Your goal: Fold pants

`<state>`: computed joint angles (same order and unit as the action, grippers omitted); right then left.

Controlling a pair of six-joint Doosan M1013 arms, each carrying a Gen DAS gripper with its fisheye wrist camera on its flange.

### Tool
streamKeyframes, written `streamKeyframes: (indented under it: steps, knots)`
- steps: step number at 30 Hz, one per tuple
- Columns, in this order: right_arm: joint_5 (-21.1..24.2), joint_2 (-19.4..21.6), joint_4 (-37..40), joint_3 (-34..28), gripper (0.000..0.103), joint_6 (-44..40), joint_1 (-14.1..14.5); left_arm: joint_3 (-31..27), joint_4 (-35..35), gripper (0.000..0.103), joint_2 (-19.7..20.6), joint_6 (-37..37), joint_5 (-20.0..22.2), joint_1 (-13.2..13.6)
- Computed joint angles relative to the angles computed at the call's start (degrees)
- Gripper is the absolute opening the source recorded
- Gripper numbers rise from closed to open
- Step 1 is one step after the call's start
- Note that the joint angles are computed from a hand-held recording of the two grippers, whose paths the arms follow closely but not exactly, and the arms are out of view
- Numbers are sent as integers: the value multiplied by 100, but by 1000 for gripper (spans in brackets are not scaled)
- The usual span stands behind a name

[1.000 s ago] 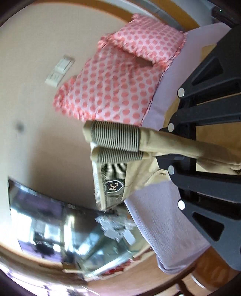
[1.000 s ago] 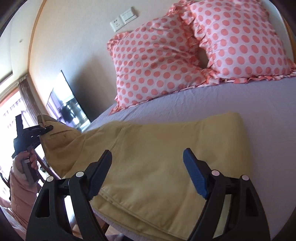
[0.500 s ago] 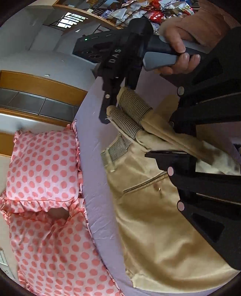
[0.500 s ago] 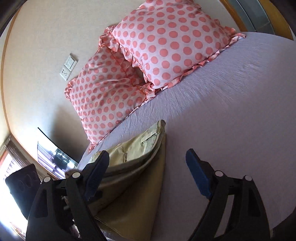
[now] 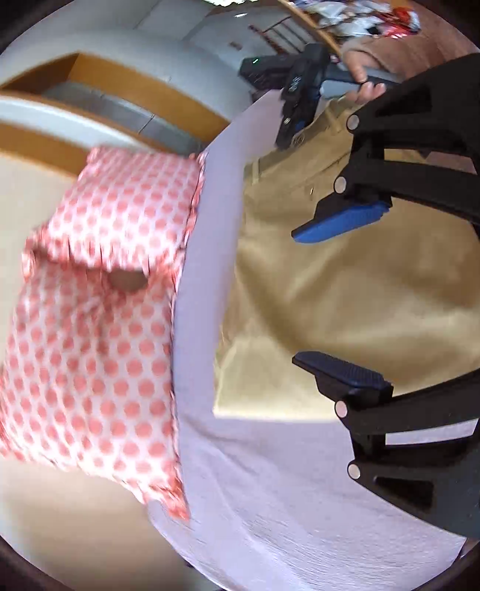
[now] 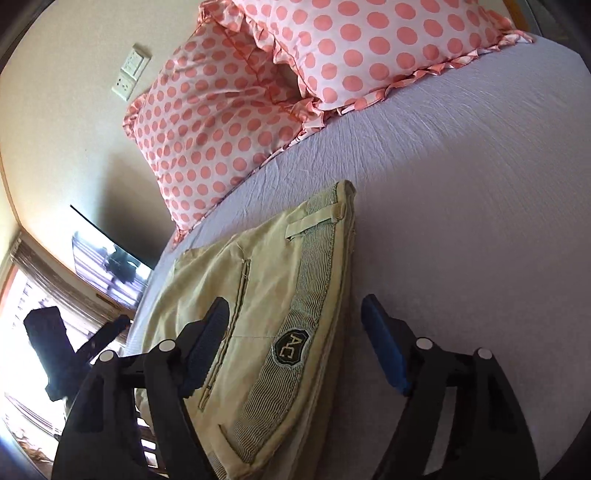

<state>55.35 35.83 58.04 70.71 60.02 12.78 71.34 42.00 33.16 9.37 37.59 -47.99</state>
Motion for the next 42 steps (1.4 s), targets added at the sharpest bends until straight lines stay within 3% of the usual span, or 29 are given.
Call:
streamKeyframes:
  steps: [3, 6, 11, 14, 15, 16, 17, 18, 19, 20, 24, 29, 32, 35, 37, 38, 40, 41, 42]
  knots:
    - [-20, 89, -163, -150, 69, -36, 69, 58, -819, 61, 18, 291, -7, 289]
    - [158, 195, -352, -353, 57, 92, 89, -26, -1827, 62, 127, 1069, -158, 502]
    - [505, 356, 95, -442, 28, 205, -67, -88, -2692, 76, 227, 1983, -566, 686]
    - [645, 436, 253, -527, 26, 132, -75, -159, -3477, 77, 292, 2489, -875, 833]
    - [771, 478, 319, -577, 24, 116, -80, -150, -3738, 70, 304, 2656, -988, 883]
    - [979, 547, 468, -638, 18, 107, -98, -132, -3965, 51, 314, 2748, -1077, 933]
    - [1132, 599, 646, -659, 16, 136, -120, -96, -4301, 40, 315, 2886, -1170, 984]
    - [1245, 634, 820, -664, 15, 163, -148, 39, -4906, 18, 275, 3262, -1417, 1047]
    - [1332, 665, 965, -680, 14, 200, -171, 163, -5351, 10, 233, 3554, -1639, 1077]
    - [1417, 698, 1112, -704, 13, 247, -190, 239, -5496, 8, 194, 3658, -1773, 1080]
    - [1500, 775, 1219, -1008, 10, 180, -146, 5, -4040, 4, 177, 2674, -1413, 958]
    - [1319, 1105, 1138, -1904, 9, 180, -42, -681, -2672, 3, 368, 1940, -935, 968]
    - [981, 1443, 908, -2632, 9, 416, 34, -1433, -1789, 3, 753, 1436, -323, 1018]
    - [568, 1842, 164, -3417, 10, 1007, 147, -2428, -1422, 4, 1355, 1374, 643, 1079]
    - [704, 2181, -879, -4111, 14, 1765, 250, -2955, -1600, 8, 1683, 1416, 1312, 1120]
    - [732, 2233, -1539, -4263, 18, 2195, 311, -2952, -1647, 11, 1696, 1347, 1399, 1128]
    - [364, 1994, -1960, -3846, 20, 2294, 329, -2669, -1050, 23, 1553, 991, 1431, 1029]
    - [53, 1789, -1720, -3460, 35, 1970, 296, -2561, -691, 29, 1486, 873, 1575, 956]
    - [-134, 1640, -1491, -3201, 45, 1694, 271, -2392, -330, 43, 1382, 699, 1611, 883]
